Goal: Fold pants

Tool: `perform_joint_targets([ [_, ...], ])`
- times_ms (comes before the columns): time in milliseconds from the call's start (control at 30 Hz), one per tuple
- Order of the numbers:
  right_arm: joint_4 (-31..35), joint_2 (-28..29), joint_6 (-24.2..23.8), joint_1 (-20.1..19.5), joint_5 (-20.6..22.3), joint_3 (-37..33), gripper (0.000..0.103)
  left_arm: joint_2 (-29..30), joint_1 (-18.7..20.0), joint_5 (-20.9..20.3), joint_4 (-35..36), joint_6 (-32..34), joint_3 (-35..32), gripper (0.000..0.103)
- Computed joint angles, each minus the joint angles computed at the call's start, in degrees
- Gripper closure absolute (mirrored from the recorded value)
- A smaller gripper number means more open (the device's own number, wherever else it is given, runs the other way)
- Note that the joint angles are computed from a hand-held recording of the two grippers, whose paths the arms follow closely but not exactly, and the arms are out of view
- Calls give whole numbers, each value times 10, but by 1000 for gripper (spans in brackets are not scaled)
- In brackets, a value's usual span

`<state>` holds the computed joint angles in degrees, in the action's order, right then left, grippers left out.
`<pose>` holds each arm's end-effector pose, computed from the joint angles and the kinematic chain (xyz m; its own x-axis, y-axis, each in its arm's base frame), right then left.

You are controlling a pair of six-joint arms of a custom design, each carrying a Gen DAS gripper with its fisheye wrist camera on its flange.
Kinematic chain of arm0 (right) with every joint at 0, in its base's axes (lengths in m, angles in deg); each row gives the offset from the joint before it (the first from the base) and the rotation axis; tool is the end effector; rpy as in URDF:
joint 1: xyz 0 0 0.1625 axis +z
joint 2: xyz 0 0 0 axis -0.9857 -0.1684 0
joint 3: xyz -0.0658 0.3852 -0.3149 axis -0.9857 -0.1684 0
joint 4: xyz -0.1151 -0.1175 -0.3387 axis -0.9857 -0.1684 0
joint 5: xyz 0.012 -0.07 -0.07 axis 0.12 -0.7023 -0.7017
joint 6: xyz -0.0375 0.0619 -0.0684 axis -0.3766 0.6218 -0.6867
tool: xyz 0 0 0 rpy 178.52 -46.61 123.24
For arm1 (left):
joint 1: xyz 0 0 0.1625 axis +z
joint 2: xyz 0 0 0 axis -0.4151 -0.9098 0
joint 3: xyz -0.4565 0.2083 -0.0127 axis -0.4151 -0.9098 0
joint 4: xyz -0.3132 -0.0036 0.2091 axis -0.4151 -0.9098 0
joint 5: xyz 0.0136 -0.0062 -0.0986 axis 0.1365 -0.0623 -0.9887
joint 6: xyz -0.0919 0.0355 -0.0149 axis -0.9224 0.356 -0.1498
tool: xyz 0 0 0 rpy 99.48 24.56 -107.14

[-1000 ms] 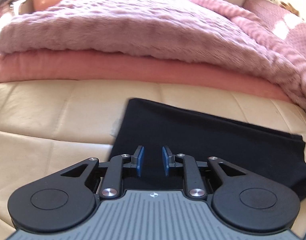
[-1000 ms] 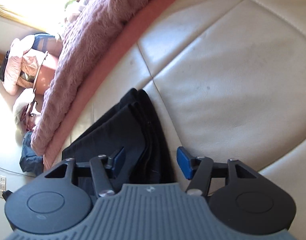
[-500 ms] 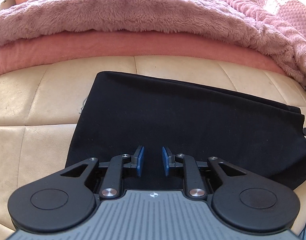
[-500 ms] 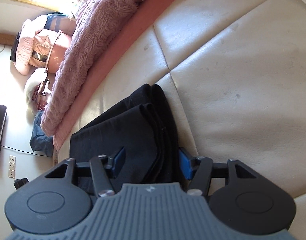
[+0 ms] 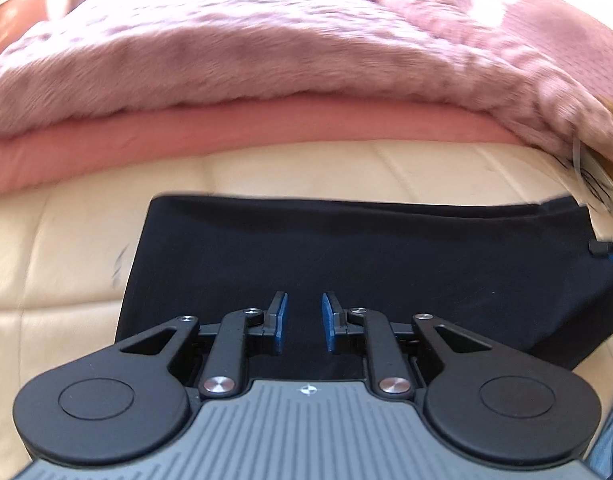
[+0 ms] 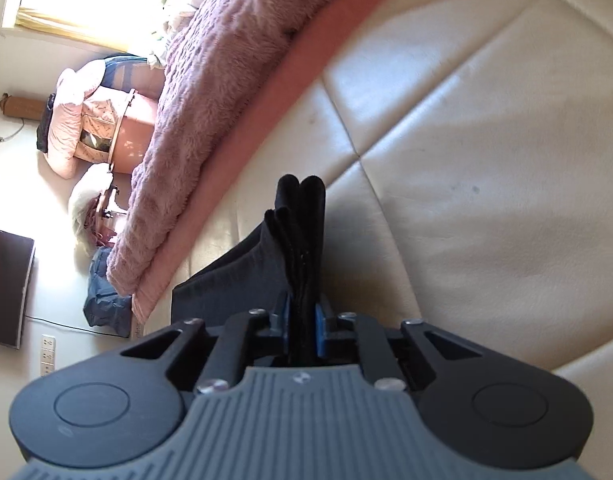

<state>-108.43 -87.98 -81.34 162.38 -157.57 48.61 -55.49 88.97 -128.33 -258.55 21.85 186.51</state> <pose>0.0629 -0.6018 0.1438 -0.9958 -0.0226 -0.0882 -0.0019 0.9736 -0.2284 0.0209 -0.4376 0.2079 -0.7777 -0.0870 -0.6226 0.3305 0.7859 -0.5226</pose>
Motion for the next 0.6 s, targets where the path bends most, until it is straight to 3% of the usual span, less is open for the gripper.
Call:
perform_joint_targets([
  [367, 17, -44, 66, 64, -41, -15, 97, 93, 3, -58, 7, 199, -115, 84],
  [600, 33, -48, 73, 89, -35, -28, 97, 132, 24, -49, 81, 261, -209, 87],
])
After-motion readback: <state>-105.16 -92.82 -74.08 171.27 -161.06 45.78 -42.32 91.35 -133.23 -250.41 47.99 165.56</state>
